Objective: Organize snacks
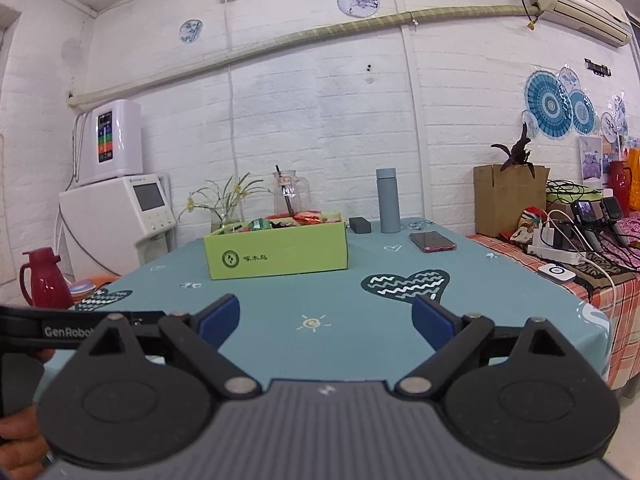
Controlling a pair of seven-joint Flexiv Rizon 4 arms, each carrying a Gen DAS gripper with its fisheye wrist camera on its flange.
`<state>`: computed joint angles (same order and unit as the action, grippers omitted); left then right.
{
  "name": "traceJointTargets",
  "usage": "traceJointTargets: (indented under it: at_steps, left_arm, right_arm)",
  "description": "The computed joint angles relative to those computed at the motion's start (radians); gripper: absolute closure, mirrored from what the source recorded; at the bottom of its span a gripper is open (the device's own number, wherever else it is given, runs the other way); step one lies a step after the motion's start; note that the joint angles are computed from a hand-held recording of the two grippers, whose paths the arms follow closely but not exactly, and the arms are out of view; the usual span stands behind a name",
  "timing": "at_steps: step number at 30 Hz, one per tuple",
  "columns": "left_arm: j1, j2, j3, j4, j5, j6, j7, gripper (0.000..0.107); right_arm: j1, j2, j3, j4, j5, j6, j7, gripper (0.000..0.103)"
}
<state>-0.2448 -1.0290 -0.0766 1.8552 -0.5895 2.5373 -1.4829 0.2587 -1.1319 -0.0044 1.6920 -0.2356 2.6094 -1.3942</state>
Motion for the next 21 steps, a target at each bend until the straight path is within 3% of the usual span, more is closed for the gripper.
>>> traceJointTargets:
  at_steps: [14, 18, 21]
  left_arm:
    - [0.008, 0.005, 0.002, 0.003, 0.006, -0.026, -0.014, 0.018]
    - [-0.009, -0.005, 0.012, -0.005, -0.016, -0.004, -0.003, 0.024]
    - [0.004, -0.005, 0.005, 0.001, 0.012, 0.008, -0.014, 0.022]
  right_arm:
    - [-0.001, 0.002, 0.004, 0.002, -0.004, -0.012, 0.002, 0.01]
    - [-0.003, 0.002, 0.004, -0.002, -0.01, -0.025, 0.009, 0.01]
    - [-0.009, -0.001, 0.005, -0.006, -0.026, -0.032, 0.016, 0.01]
